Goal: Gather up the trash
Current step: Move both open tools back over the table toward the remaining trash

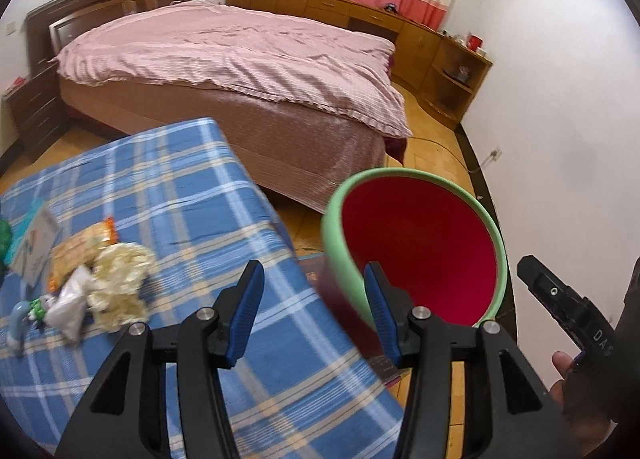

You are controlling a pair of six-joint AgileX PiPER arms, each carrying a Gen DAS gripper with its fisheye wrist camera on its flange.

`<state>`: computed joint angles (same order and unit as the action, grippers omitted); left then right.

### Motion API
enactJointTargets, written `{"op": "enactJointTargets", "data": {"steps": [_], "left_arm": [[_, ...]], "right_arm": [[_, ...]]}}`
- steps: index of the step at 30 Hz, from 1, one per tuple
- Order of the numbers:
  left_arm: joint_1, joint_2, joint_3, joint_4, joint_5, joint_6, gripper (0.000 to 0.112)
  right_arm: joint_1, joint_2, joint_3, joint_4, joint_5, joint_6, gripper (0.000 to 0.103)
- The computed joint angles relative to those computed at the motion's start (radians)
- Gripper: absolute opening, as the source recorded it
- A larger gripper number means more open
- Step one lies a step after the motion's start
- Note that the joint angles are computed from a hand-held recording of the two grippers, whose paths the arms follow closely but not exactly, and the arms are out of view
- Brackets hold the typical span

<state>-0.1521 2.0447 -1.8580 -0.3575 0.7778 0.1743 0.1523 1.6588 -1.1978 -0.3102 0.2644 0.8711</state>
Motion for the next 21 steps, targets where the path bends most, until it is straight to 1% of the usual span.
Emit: {"op": "enactJointTargets", "data": {"steps": [3, 6, 9, 12, 17, 21], "left_arm": [[0.032, -0.052, 0.069, -0.004, -0.026, 0.008, 0.052], [0.070, -0.095, 0.120, -0.026, -0.043, 0.021, 0.052], [0.112, -0.134, 0.164, -0.041, -0.056, 0.039, 0.052], [0.153, -0.172, 0.203, -0.038, -0.071, 0.045, 0.052], [0.238, -0.229, 0.261, -0.053, -0.088, 0.081, 0.052], [0.299, -0.253, 0.293, -0.064, -0.096, 0.103, 0.052]], "right_arm": [[0.034, -0.009, -0.006, -0.037, 0.019, 0.041, 0.079], [0.064, -0.010, -0.022, -0.031, 0.037, 0.040, 0.080], [0.107, -0.011, -0.040, -0.059, 0.058, 0.068, 0.080], [0.135, -0.010, -0.058, -0.043, 0.068, 0.050, 0.081], [0.197, -0.001, -0.101, -0.062, 0.100, 0.062, 0.081], [0.242, 0.028, -0.150, -0.046, 0.129, 0.041, 0.081]]}}
